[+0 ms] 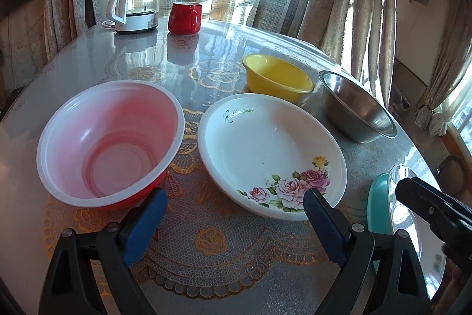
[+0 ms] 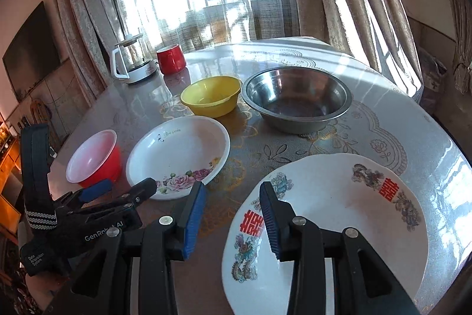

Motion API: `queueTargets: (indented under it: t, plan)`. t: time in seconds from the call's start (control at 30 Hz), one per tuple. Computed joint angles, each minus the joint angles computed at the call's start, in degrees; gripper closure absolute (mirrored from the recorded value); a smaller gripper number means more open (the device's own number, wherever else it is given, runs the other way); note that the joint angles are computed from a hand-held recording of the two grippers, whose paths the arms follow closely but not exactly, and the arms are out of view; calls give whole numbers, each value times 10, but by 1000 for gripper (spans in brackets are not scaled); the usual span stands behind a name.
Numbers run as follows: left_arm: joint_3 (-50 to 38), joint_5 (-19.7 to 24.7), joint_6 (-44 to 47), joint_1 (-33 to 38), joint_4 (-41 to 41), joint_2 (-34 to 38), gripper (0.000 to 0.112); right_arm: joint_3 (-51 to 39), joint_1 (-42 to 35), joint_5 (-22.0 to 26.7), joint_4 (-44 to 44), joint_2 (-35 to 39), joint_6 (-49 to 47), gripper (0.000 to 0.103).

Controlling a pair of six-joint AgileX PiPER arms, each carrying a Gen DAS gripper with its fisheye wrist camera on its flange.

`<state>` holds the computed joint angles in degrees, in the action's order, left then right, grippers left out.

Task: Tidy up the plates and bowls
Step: 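Move the right tool toward the white floral dish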

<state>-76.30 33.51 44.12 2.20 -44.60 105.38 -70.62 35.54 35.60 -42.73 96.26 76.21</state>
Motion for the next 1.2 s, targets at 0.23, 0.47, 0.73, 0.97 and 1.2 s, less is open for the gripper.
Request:
queueTargets:
  t: [0.23, 0.47, 0.73, 0.97, 1.2]
  plan:
    - [-15, 21, -5, 17, -25, 11, 14, -122, -49, 27, 146, 86, -161, 64]
    - [-20, 36, 3, 30, -54, 20, 19, -250, -94, 82, 275, 170, -293, 64]
    - [-33, 56, -11, 30, -40, 32, 38, -326, -117, 127, 349, 233, -341, 68]
    - [-35, 67, 4, 30, -45, 36, 55, -322, -120, 132, 364, 239, -373, 84]
    - [-35, 67, 7, 29, -36, 34, 55, -307, -88, 165, 317, 219, -363, 87]
